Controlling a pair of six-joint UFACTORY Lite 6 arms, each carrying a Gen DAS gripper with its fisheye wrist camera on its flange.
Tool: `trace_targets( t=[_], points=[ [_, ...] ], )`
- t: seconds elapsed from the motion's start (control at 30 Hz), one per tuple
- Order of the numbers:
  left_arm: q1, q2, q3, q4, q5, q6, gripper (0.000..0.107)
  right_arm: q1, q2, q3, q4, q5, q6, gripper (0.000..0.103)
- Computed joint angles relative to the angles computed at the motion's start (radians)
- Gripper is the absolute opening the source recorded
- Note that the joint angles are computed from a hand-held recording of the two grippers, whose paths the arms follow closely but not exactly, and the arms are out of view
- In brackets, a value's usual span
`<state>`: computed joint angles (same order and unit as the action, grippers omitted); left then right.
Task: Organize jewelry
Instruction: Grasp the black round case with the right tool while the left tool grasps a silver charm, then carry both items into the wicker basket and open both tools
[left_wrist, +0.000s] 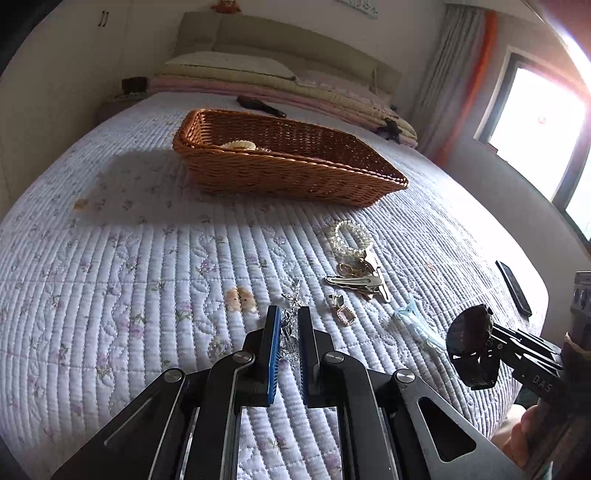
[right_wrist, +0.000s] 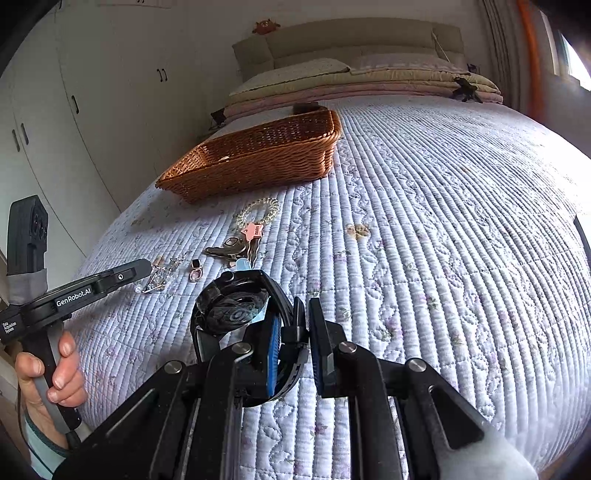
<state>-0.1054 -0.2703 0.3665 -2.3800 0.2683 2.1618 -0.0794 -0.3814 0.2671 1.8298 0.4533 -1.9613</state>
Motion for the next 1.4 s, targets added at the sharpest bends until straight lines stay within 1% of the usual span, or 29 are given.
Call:
trace_targets(
  t=[0.1, 0.23, 0.27, 0.37, 0.43, 0.5, 0.67, 0.77, 0.83, 0.9, 0.97, 1.0, 1.1, 1.13, 1.17, 1.23, 1.27, 1.33, 1.37, 1.4],
  points=[
    [0.079, -0.021, -0.011, 0.24, 0.071, -0.211, 0.009, -0.014, 0.004, 0.0, 0.002, 0.016, -0.007, 0.016],
    [0.169, -0.063, -0.004, 0.479, 0.194, -0.405, 0.009, -0.051, -0.017, 0.005, -0.076, 0.042, 0.06, 0.016],
    [0.177, -0.076, 0.004, 0.514, 0.206, -0.437, 0.009, -0.065, -0.03, 0.012, -0.124, 0.05, 0.104, 0.016],
    [0.18, -0.118, 0.036, 0.6, 0.212, -0.521, 0.009, -0.057, -0.061, 0.042, -0.183, 0.045, 0.173, 0.016],
    [0.189, -0.132, 0.065, 0.651, 0.233, -0.573, 0.009, -0.043, -0.07, 0.082, -0.22, 0.04, 0.22, 0.016],
    [0.181, -0.14, 0.106, 0.676, 0.224, -0.602, 0.009, -0.016, -0.061, 0.137, -0.242, 0.023, 0.26, 0.016],
    [0.172, -0.037, 0.314, 0.717, 0.196, -0.647, 0.009, 0.065, 0.055, 0.361, -0.255, -0.033, 0.315, 0.016],
    [0.158, 0.087, 0.493, 0.725, 0.174, -0.671, 0.009, 0.137, 0.197, 0.559, -0.238, -0.11, 0.316, 0.016],
    [0.139, 0.187, 0.618, 0.709, 0.136, -0.672, 0.009, 0.18, 0.334, 0.721, -0.292, -0.153, 0.381, 0.016],
    [0.133, 0.315, 0.755, 0.694, 0.12, -0.674, 0.009, 0.213, 0.506, 0.918, -0.459, -0.185, 0.574, 0.016],
    [0.123, 0.441, 0.877, 0.657, 0.089, -0.648, 0.009, 0.231, 0.691, 1.126, -0.651, -0.183, 0.784, 0.016],
    [0.116, 0.504, 0.937, 0.641, 0.069, -0.633, 0.009, 0.236, 0.784, 1.231, -0.742, -0.171, 0.888, 0.016],
    [0.092, 0.698, 1.113, 0.661, -0.009, -0.643, 0.009, 0.252, 1.054, 1.545, -1.018, -0.115, 1.202, 0.016],
    [0.086, 0.746, 1.15, 0.657, -0.026, -0.635, 0.009, 0.261, 1.138, 1.649, -1.118, -0.091, 1.307, 0.016],
    [0.082, 0.793, 1.185, 0.688, -0.037, -0.662, 0.009, 0.267, 1.22, 1.754, -1.221, -0.059, 1.412, 0.016],
    [0.081, 0.87, 1.239, 0.787, -0.046, -0.759, 0.009, 0.286, 1.37, 1.963, -1.42, 0.014, 1.618, 0.016],
    [0.079, 0.901, 1.264, 0.888, -0.054, -0.855, 0.009, 0.288, 1.44, 2.068, -1.48, 0.074, 1.678, 0.017],
    [0.079, 0.953, 1.313, 1.092, -0.06, -1.053, 0.009, 0.292, 1.554, 2.237, -1.529, 0.156, 1.728, 0.017],
    [0.082, 0.966, 1.328, 1.15, -0.055, -1.114, 0.009, 0.295, 1.599, 2.304, -1.556, 0.185, 1.753, 0.017],
    [0.088, 0.978, 1.339, 1.166, -0.044, -1.134, 0.009, 0.301, 1.642, 2.367, -1.589, 0.212, 1.787, 0.017]
  ],
)
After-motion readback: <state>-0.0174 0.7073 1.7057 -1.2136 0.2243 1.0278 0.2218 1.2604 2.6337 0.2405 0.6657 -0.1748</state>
